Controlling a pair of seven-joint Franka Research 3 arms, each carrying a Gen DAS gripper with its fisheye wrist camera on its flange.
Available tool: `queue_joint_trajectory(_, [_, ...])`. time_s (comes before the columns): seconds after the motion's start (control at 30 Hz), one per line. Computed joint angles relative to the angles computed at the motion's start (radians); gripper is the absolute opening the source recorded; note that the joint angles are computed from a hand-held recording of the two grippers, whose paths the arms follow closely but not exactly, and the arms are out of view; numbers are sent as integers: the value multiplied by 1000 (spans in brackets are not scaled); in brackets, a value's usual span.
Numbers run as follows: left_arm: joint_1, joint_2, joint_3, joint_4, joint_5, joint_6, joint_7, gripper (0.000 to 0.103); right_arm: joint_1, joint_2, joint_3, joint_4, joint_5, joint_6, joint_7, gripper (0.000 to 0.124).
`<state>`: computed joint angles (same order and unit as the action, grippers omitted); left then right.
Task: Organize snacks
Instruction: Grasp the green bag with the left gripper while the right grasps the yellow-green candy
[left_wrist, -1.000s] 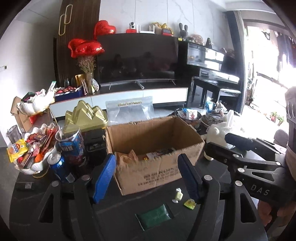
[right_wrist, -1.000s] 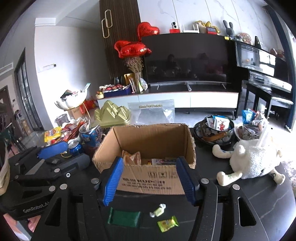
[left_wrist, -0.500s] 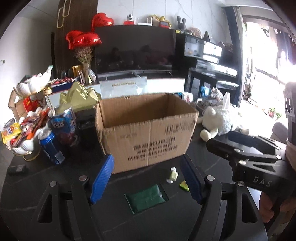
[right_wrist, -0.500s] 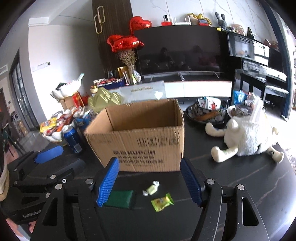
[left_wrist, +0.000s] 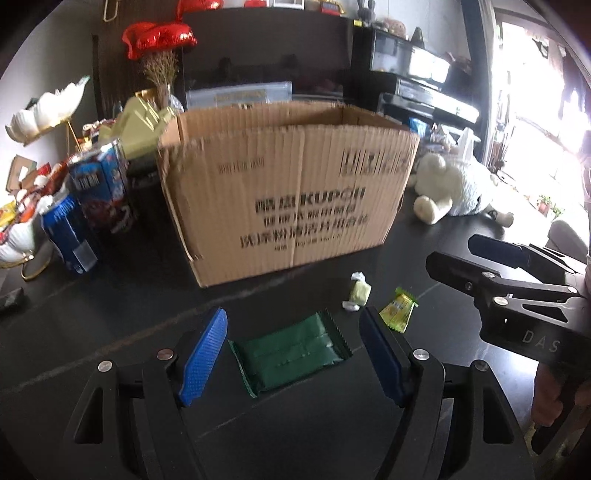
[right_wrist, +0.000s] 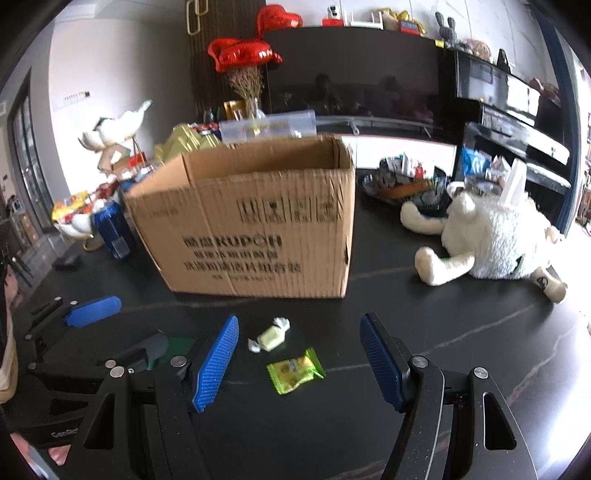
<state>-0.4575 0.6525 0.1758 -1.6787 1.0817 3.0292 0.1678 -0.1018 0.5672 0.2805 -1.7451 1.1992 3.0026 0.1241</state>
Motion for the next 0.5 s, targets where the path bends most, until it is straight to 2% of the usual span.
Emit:
queue_joint_trajectory(0.07, [10, 15, -8, 8, -15, 12, 5, 74, 23, 16, -28, 8, -45, -4, 57, 69])
queue_joint_trajectory(0.2, [11, 44, -10, 21, -51, 17, 35, 74, 30, 44, -38, 16, -121, 1, 121, 69])
queue_joint_trajectory(0.33, [45, 66, -54, 29, -140, 18, 126, 74, 35, 74, -49, 32, -215, -8, 204, 69])
queue_joint_trajectory(0.5, [34, 84, -47, 35, -219, 14, 195, 75, 48, 104, -75, 52, -337, -43, 334, 69])
